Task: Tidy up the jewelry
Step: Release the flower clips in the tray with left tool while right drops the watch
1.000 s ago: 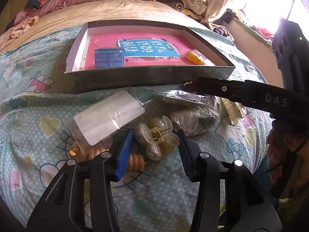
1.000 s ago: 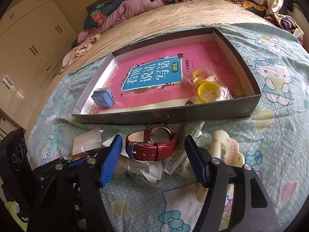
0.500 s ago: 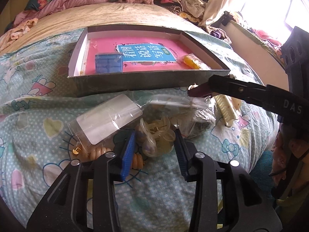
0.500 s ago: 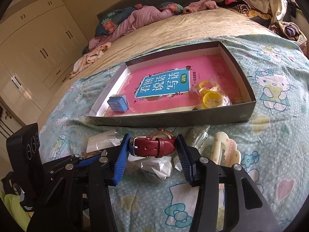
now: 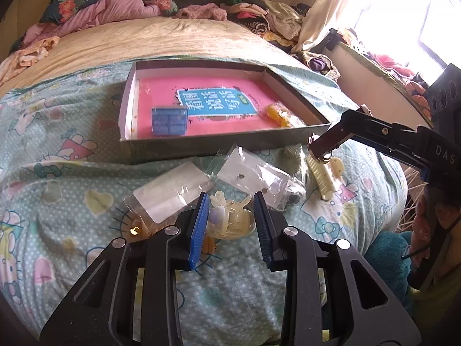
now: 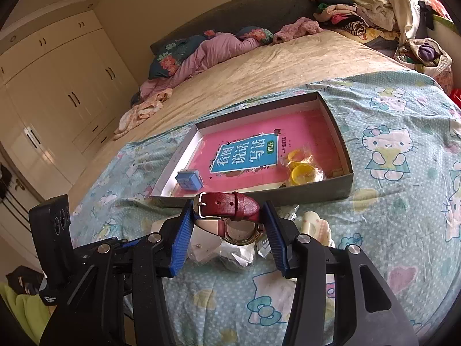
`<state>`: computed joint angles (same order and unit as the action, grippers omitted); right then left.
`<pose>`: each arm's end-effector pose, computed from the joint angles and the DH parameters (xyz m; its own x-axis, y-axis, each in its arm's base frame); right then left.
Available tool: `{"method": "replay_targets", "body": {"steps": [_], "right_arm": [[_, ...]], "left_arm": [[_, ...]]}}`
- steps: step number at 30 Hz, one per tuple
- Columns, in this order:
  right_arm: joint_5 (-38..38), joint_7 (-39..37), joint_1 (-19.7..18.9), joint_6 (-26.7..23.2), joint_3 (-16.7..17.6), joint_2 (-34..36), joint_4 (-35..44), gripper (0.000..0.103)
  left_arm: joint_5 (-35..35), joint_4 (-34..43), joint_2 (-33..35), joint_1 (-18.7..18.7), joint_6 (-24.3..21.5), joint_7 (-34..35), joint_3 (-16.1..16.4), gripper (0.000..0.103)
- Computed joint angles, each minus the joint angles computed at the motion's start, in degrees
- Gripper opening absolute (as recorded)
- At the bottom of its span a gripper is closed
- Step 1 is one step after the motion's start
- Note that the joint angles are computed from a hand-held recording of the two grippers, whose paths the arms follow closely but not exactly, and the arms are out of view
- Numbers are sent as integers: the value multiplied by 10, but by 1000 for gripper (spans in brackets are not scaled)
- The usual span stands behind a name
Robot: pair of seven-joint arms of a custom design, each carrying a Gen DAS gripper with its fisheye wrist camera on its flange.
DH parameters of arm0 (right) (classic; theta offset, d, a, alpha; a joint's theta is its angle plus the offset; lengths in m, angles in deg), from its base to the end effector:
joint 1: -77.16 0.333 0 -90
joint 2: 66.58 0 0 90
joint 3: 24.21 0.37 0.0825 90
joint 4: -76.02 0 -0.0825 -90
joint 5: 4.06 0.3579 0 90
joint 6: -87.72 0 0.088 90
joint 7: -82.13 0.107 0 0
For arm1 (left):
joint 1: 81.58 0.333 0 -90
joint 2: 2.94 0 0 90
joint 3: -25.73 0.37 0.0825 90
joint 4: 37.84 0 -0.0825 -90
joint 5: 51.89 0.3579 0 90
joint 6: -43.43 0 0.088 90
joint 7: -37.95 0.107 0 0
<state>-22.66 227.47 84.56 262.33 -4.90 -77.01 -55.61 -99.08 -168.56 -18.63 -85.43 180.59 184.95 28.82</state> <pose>0.4316 0.2595 0.5934 0.0284 -0.9088 -0.4162 -0.6661 0.2932 -0.6858 0.4615 -0.0096 0.5712 -0.5368 -0.8098 0.2368 -0.7068 0.2783 -0.6504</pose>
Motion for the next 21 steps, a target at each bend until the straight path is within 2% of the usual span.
{"method": "replay_targets", "body": {"steps": [1,2,3,7,13,14,15,16,18,21], "right_arm": [[-2,3,-2,1,1,-2,-1,46],[-4,4,-4,2,2,-4,-1,46],[-5,6,-7,4,4,-6,-2,46],[-10,11,-18,4,13,-10,-2,46],[7,-2,-13,8,9,-11,-6,46],[7,-3,-14,8,11,-11,-6,46],[8,-3,-15,8,12,-10,-5,46],[10,-4,-15,9,12,-10,-6,46],[13,-6,-14,9,12,-8,-5,46],[13,-7,-14,9,12,-8,-5,46]], "left_arm": [[-1,1,-2,0,0,0,0,18],[-5,4,-3,-1,-1,2,2,6],[-7,5,-4,-1,-3,3,2,0],[-4,14,0,-1,0,-1,-1,0],[17,15,2,7,-27,-5,2,0],[24,11,0,9,-27,-5,0,1],[26,10,-2,9,-37,-1,4,10],[29,10,-2,9,-48,5,6,25],[41,5,-4,9,-55,13,3,43],[51,-6,-3,7,-48,18,-5,44]]}}
